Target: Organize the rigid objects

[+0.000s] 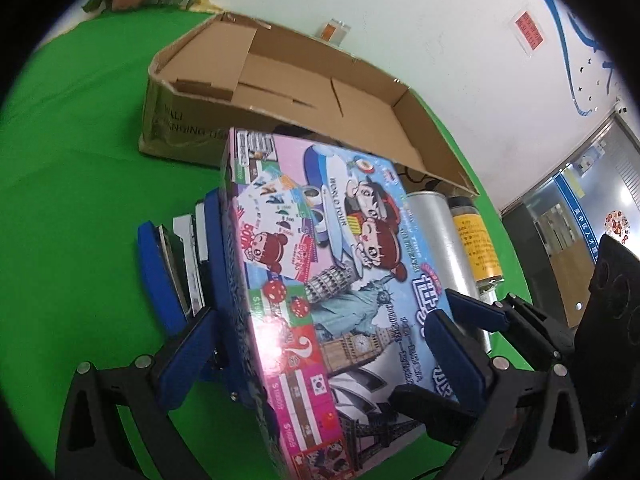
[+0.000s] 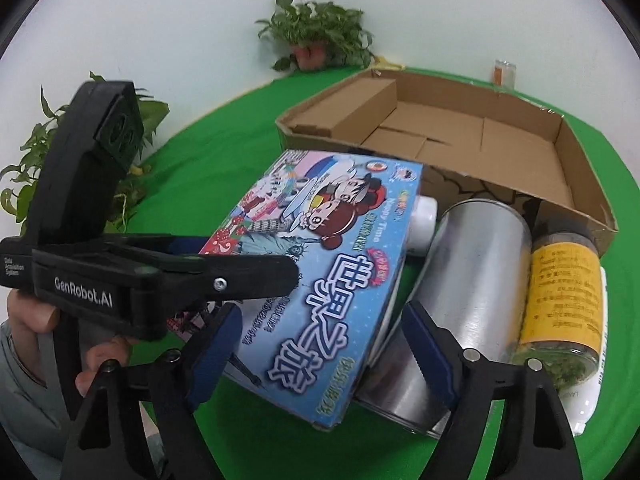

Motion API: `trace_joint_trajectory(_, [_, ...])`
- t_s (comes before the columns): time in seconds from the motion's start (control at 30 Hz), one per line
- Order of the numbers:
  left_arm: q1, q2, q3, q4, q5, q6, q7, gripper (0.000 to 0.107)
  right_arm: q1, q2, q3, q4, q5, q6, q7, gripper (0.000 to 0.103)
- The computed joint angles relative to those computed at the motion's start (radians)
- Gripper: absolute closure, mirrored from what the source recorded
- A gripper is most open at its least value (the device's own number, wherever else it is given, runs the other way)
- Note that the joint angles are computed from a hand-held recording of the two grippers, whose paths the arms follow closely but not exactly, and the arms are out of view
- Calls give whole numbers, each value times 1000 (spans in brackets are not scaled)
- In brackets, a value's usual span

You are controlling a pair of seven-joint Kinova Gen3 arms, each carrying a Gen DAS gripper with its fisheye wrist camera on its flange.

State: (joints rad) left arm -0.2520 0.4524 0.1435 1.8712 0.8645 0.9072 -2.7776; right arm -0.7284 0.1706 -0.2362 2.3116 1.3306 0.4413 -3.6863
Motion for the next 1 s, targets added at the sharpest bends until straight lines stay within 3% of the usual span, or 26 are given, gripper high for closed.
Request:
trace_joint_trajectory(0.13, [16, 30, -9, -52, -54, 44, 91, 9, 47, 31, 31, -29, -16, -90, 26, 14])
trace_joint_trajectory(0.2, [6, 25, -7, -52, -64, 52, 87, 10, 47, 49, 43, -53, -72, -96, 81, 7])
trace_joint_trajectory(0.43, [-16, 8, 7, -11, -29, 18, 17, 18, -25, 98, 109, -113, -163, -69, 145, 2])
trace_joint_trajectory(0.63, [-36, -29, 0, 45, 31, -10, -57, 26, -85, 118, 141, -116, -71, -41, 25, 1])
trace_joint_trajectory(0.77, [-41, -72, -12, 92, 79, -38, -138, 34, -88, 115, 114, -102, 1, -11, -73, 1])
trace_joint_trajectory(1.0, [-37, -116, -38, 142, 159, -68, -249, 37, -60, 100, 39, -63, 125, 51, -265, 4])
